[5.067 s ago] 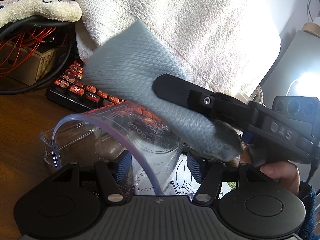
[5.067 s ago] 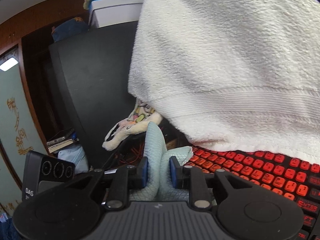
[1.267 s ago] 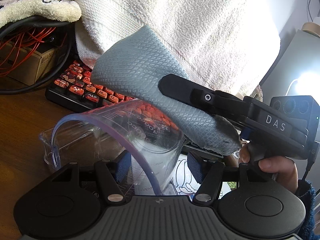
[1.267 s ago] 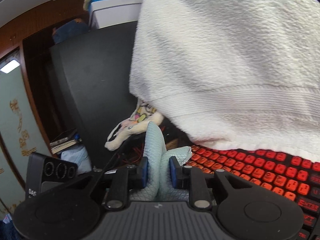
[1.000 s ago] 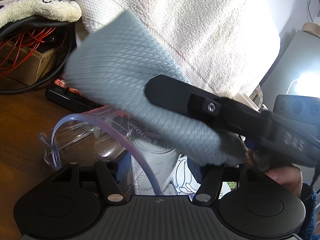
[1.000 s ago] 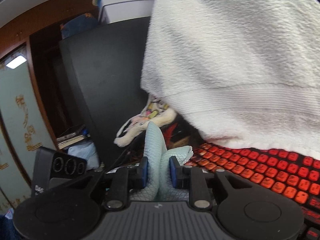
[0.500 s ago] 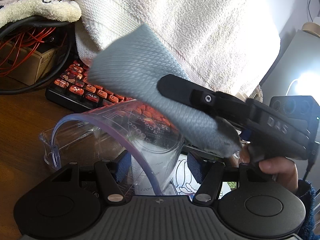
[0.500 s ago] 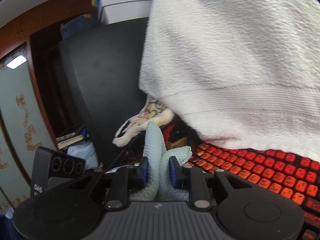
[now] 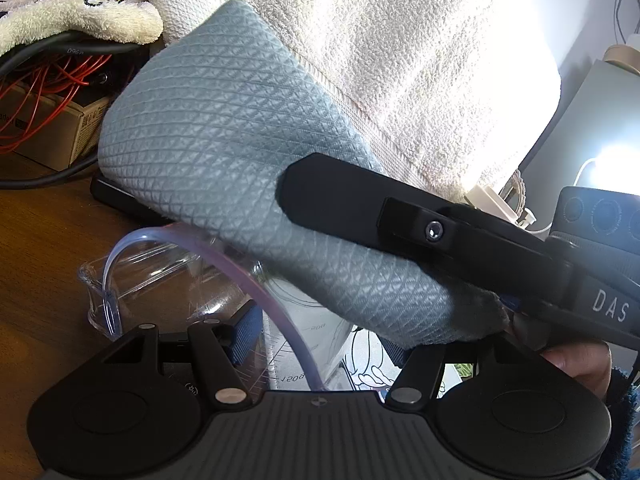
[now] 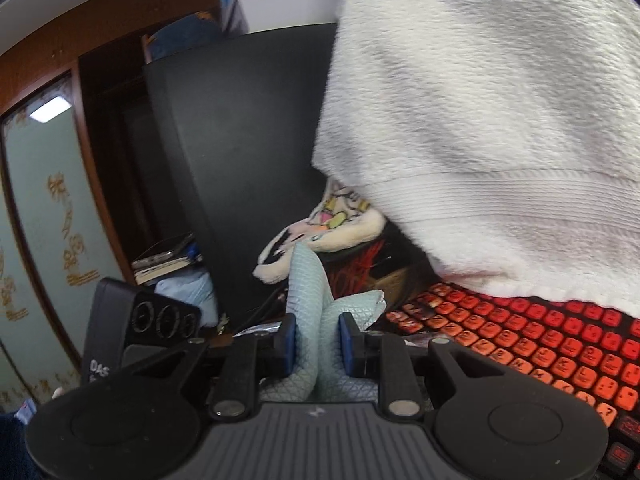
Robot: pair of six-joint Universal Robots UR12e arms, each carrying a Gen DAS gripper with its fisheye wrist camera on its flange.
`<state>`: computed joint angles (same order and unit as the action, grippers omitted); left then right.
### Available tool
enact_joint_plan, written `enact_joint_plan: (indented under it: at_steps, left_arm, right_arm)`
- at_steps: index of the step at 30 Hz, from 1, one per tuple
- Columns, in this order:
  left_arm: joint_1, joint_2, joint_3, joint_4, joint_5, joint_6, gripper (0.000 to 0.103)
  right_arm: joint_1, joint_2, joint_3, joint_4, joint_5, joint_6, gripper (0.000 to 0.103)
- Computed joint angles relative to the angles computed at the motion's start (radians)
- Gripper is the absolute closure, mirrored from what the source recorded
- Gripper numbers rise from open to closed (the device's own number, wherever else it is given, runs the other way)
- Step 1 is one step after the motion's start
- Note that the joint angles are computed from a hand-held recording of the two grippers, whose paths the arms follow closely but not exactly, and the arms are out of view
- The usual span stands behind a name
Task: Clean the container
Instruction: 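Wipe the jug rim again with the right gripper's cloth, then press the right gripper's cloth on the jug rim and sweep along it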
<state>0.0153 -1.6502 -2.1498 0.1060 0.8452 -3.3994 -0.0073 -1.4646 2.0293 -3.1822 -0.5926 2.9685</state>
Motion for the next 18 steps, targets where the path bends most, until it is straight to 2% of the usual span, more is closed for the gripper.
enact_joint_plan:
  at_steps: [4,11,18]
  left_arm:
    - [-0.001,-0.001,0.0,0.001,0.001,0.0,0.041]
    - [-0.002,-0.002,0.0,0.003,0.001,-0.001,0.041]
    - [-0.002,-0.001,-0.001,0.003,0.002,-0.001,0.041]
  right_arm:
    - [-0.011,0.005,-0.001,-0.017,-0.001,0.042,0.082]
    - [-0.035,0.017,0.002,-0.114,-0.082,0.185,0.082]
    - [-0.027,0.016,0.001,-0.121,-0.105,0.185,0.081]
